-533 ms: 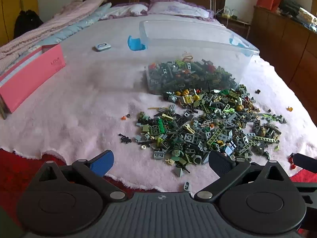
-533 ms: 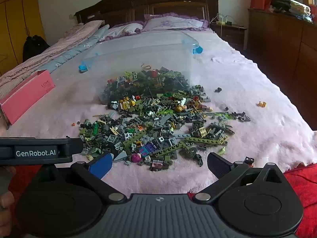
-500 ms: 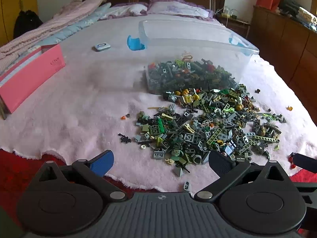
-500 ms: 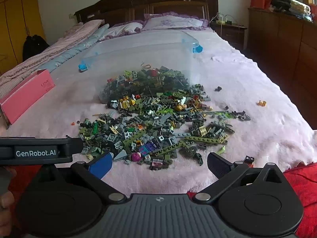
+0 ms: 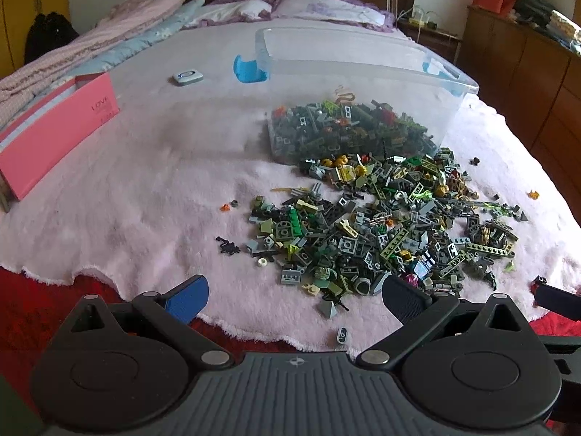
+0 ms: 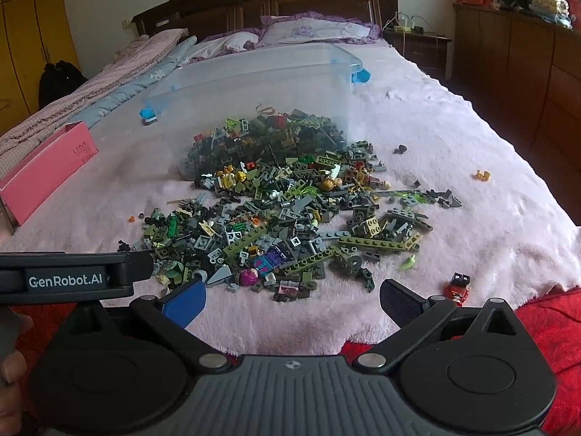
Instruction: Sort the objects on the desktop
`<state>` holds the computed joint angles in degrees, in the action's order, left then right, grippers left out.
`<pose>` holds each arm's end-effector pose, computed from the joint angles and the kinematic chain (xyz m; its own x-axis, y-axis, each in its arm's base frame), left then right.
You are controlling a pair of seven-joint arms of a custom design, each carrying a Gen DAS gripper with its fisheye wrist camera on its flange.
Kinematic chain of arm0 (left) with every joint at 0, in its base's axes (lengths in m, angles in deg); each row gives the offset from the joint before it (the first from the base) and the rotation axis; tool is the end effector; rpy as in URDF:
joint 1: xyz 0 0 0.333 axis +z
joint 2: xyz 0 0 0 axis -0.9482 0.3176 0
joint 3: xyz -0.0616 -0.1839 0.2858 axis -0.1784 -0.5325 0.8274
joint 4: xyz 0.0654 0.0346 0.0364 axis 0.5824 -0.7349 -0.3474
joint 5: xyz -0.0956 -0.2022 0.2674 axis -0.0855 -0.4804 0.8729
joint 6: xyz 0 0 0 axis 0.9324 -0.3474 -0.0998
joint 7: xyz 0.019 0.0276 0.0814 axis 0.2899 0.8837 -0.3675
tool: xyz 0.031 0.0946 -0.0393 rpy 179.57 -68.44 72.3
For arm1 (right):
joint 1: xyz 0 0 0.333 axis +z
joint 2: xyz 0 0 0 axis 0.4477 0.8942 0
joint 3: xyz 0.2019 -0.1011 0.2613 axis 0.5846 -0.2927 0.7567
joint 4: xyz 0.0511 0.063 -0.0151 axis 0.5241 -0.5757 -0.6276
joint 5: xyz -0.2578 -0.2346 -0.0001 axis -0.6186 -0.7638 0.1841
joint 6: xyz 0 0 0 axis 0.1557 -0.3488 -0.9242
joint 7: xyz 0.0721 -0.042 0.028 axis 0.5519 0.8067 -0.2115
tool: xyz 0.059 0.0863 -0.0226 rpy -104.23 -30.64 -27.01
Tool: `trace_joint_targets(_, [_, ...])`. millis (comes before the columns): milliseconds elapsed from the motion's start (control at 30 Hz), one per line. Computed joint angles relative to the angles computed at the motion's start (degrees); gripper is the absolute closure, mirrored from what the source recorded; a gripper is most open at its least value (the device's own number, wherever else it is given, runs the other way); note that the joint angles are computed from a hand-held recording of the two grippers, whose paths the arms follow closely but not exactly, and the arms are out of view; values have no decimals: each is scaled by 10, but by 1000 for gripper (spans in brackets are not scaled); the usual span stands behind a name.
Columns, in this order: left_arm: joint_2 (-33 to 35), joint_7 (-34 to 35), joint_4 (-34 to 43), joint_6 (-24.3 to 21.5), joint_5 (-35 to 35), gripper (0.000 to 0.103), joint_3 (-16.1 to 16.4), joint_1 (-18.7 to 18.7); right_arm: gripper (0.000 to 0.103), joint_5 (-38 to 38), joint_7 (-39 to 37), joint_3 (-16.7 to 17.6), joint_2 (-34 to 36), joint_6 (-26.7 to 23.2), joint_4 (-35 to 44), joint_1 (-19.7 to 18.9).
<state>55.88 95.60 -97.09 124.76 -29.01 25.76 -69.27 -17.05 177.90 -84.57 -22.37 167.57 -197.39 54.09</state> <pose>0.6549 -0.1016 0.4715 -0.1984 -0.9799 0.0225 -0.7587 0.1390 -0.6364 0.5923 0.2316 0.4570 -0.2130 -0.9670 -0.1398 -0.6739 0.2490 -0.6956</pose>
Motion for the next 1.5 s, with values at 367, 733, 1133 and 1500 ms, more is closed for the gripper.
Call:
trace_joint_targets(367, [1, 5, 1, -4, 4, 0, -1, -1, 0, 25, -22, -3, 12, 4, 7, 5])
trace_joint_targets(733, [5, 8, 7, -15, -2, 0, -2, 0, 0, 42, -36, -5, 15, -3, 8, 9])
trace_joint_targets(1133, [6, -2, 10, -21, 0, 0, 6, -6, 0, 86, -59, -5, 15, 2, 2, 7])
trace_joint_targets(1500, [8, -9, 11, -23, 12, 0, 9, -8, 0, 103, -72, -10, 17, 7, 1, 10])
